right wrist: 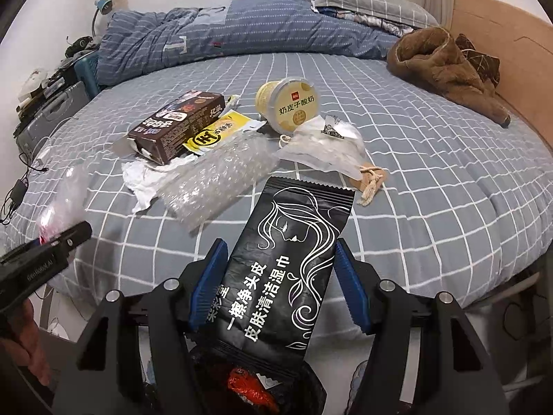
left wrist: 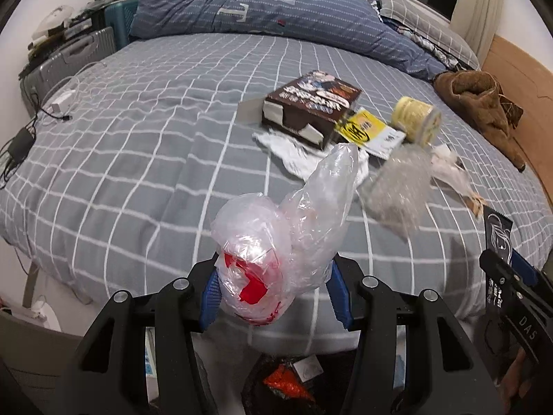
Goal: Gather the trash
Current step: 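Carry the clear bag and black packet down to the floor bin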
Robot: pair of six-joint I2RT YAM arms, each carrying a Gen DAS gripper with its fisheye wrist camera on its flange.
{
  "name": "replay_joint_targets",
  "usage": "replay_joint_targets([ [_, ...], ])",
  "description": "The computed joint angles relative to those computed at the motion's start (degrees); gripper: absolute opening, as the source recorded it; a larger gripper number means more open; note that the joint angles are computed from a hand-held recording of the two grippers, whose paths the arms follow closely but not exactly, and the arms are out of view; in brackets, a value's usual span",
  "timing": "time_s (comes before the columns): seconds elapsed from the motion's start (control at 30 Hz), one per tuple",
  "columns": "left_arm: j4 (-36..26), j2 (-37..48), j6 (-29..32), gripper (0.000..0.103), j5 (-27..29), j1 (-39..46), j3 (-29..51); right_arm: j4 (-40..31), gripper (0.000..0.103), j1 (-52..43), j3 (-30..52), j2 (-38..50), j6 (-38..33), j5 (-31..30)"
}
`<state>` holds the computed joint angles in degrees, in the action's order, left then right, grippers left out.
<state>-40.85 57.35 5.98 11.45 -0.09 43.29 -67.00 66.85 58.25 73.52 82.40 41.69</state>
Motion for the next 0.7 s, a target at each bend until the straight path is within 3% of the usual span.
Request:
replay_joint_targets([
  [0.4,-9.3,-13.7,2.3,0.051,0.7,0.4,-4.9,-11.0,0.060,12.1,3.3,3.0,15.5,1.4],
  [0.7,-18.8,-24.0,7.3,0.051,2.9,4.9,-7.6,-16.4,0.060,20.6,5.4,6.0,25.1,0.1],
])
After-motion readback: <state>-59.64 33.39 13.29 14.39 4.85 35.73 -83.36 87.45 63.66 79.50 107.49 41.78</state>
